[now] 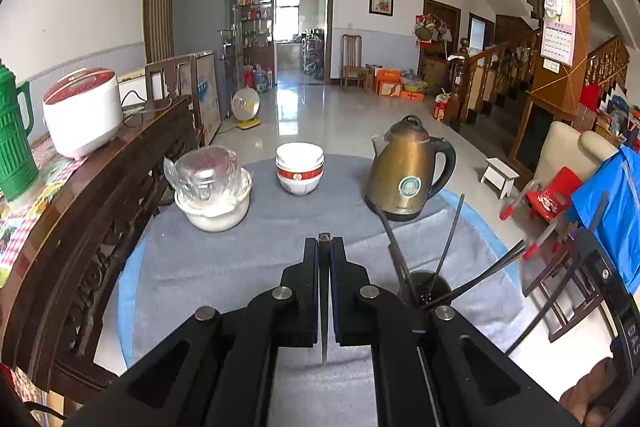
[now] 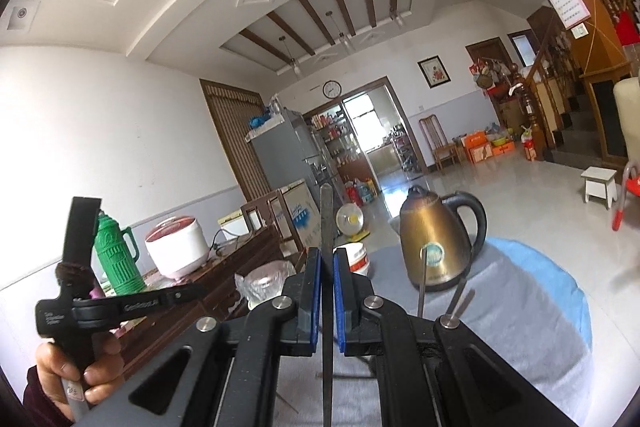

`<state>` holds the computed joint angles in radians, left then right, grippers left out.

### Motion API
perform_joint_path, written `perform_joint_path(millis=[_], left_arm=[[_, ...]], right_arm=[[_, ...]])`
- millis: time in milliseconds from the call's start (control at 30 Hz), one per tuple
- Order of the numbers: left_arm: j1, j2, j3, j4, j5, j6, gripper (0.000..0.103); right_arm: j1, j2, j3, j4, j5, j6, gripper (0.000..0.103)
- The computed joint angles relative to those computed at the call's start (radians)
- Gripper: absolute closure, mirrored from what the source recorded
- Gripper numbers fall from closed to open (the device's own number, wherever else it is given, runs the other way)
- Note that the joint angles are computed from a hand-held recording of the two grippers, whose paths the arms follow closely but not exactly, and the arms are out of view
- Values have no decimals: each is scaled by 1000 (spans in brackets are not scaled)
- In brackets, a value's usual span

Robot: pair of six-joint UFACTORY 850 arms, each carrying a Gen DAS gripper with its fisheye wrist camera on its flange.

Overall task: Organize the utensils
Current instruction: 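Raise both held chopsticks over the grey cup and lower them in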

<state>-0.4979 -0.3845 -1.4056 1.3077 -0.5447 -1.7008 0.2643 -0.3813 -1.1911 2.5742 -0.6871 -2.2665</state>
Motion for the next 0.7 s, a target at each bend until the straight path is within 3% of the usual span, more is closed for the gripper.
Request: perform_joint_path(millis=[400, 700], left_arm=[[-14, 11, -92, 6, 12, 61, 97], [-18, 9, -143, 78, 67, -6, 98]], right_arm=[[-19, -62, -121, 142, 10, -94, 96], [-3, -110, -193, 385, 19, -285, 96]])
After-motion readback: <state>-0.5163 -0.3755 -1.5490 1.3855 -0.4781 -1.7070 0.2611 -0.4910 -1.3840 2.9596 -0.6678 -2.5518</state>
